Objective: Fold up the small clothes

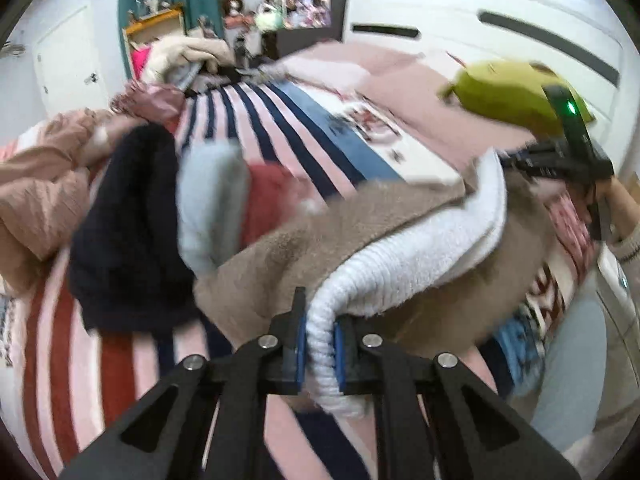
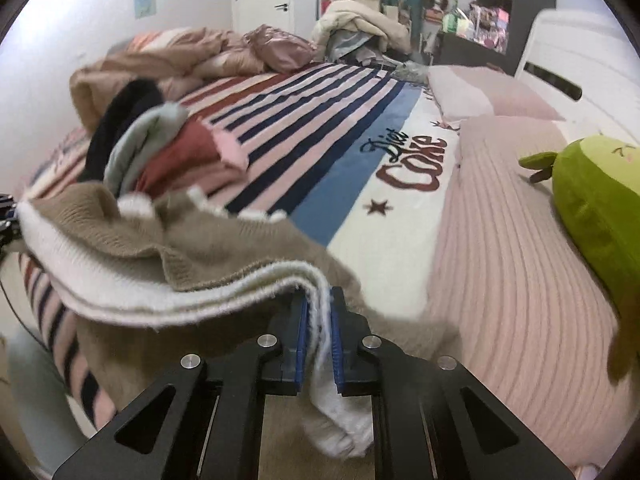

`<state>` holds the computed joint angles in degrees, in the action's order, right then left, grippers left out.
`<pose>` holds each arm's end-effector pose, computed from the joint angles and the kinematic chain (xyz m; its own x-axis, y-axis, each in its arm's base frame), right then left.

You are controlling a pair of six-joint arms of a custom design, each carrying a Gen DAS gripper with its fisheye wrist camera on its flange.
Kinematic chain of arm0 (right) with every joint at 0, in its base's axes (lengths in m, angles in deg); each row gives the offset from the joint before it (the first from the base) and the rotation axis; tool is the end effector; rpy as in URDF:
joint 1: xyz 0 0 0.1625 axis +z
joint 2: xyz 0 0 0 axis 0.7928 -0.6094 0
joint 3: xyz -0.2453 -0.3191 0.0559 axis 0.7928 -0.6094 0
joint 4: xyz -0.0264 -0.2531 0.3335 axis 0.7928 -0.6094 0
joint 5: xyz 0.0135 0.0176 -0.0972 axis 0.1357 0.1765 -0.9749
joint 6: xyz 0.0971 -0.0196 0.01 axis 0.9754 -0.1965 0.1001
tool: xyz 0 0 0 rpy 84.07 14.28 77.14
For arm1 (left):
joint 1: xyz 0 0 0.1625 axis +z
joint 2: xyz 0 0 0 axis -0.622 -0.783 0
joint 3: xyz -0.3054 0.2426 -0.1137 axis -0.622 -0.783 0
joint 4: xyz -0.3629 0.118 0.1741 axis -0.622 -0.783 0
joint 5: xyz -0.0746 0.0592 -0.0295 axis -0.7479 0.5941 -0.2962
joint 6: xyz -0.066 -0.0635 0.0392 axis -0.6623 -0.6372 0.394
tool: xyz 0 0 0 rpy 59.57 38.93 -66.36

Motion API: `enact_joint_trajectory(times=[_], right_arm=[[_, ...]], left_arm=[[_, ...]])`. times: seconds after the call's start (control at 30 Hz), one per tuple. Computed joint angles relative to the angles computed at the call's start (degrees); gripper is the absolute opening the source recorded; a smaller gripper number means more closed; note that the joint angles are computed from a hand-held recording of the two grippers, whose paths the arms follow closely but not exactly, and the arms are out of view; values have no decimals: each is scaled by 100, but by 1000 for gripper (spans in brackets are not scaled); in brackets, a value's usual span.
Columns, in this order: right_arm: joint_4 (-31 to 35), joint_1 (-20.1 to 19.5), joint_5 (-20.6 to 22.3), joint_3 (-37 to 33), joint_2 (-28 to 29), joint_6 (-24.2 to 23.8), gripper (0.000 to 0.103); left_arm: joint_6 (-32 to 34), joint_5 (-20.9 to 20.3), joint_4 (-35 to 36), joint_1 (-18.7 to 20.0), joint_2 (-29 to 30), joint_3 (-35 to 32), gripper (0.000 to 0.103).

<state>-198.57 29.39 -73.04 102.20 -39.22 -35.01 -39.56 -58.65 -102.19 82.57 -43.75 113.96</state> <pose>0.0004 -0.8173 0.3901 -0.5725 -0.6153 0.5419 -0.7828 0.6067 -0.1382 -0.3927 -0.6810 0.0437 -0.6706 0.1189 -0.7322 0.5723 0.7110 -0.4087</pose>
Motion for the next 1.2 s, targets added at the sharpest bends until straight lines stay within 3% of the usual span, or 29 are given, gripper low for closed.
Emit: enact_joint_trajectory(times=[0.1, 0.13, 0.2, 0.23, 0.27, 0.33, 0.4, 0.47, 0.53, 0.63, 0.7, 0.77, 0.83, 0.9, 0.93, 1.0, 1.03, 1.1, 1.13, 1.17, 1.2], right_arm=[[490, 91, -138, -1117, 669, 334, 5], [734, 111, -203, -1588, 955, 496, 5], [908, 146, -438, -2246, 1416, 699, 11], [829, 156, -525, -2390, 1560, 691, 29], [688, 162, -604, -2410, 1622, 635, 51], [504, 132, -495, -2290, 1556, 559, 60], [628, 46, -206, -2159, 1340, 695, 61], [722, -67, 72, -1894, 1035, 844, 69], [695, -230, 417, -1440, 605, 955, 73], [642, -444, 731, -987, 173, 1122, 75], [1057, -608, 895, -937, 14, 1238, 76], [1456, -699, 799, -900, -60, 1189, 76], [1342, -766, 465, -504, -220, 1114, 76], [1143, -837, 398, -149, -363, 1100, 76], [1056, -883, 451, 44, -453, 1161, 76], [1249, -983, 717, 204, -563, 1291, 76], [1520, -1055, 962, 215, -590, 1326, 71], [1625, -1090, 1081, 234, -571, 1348, 54], [1568, -1107, 1163, 292, -598, 1362, 32], [1489, -1118, 1202, 348, -626, 1366, 12], [1434, -1111, 1208, 381, -649, 1376, 12]], left_arm=[[315, 366, 78, 269, 332, -859, 12], [254, 454, 267, 389, 528, -1294, 18], [25, 615, 702, 575, 823, -1956, 42], [-54, 806, 726, 630, 986, -2204, 59], [-224, 987, 763, 644, 1075, -2309, 67], [-562, 1014, 572, 674, 1027, -2134, 73], [-603, 627, -89, 657, 650, -1446, 78], [-528, 307, -594, 632, 350, -859, 88], [-545, -131, -784, 615, 97, -374, 91], [-853, -565, -868, 631, -168, 275, 91], [-1035, -832, -1045, 663, -221, 580, 91], [-1076, -1155, -1220, 737, -227, 741, 91], [-1246, -1443, -1312, 813, -143, 791, 91], [-1385, -1682, -1452, 865, -34, 798, 91], [-1376, -1807, -1625, 888, 35, 793, 89], [-1317, -1993, -2041, 902, 146, 785, 71], [-1323, -1959, -2154, 883, 183, 780, 65], [-1260, -1643, -2304, 768, 242, 792, 42], [-1212, -1590, -2332, 739, 230, 806, 22], [-1173, -1581, -2392, 713, 198, 853, 18], [-1084, -1588, -2510, 646, 137, 975, 14]])
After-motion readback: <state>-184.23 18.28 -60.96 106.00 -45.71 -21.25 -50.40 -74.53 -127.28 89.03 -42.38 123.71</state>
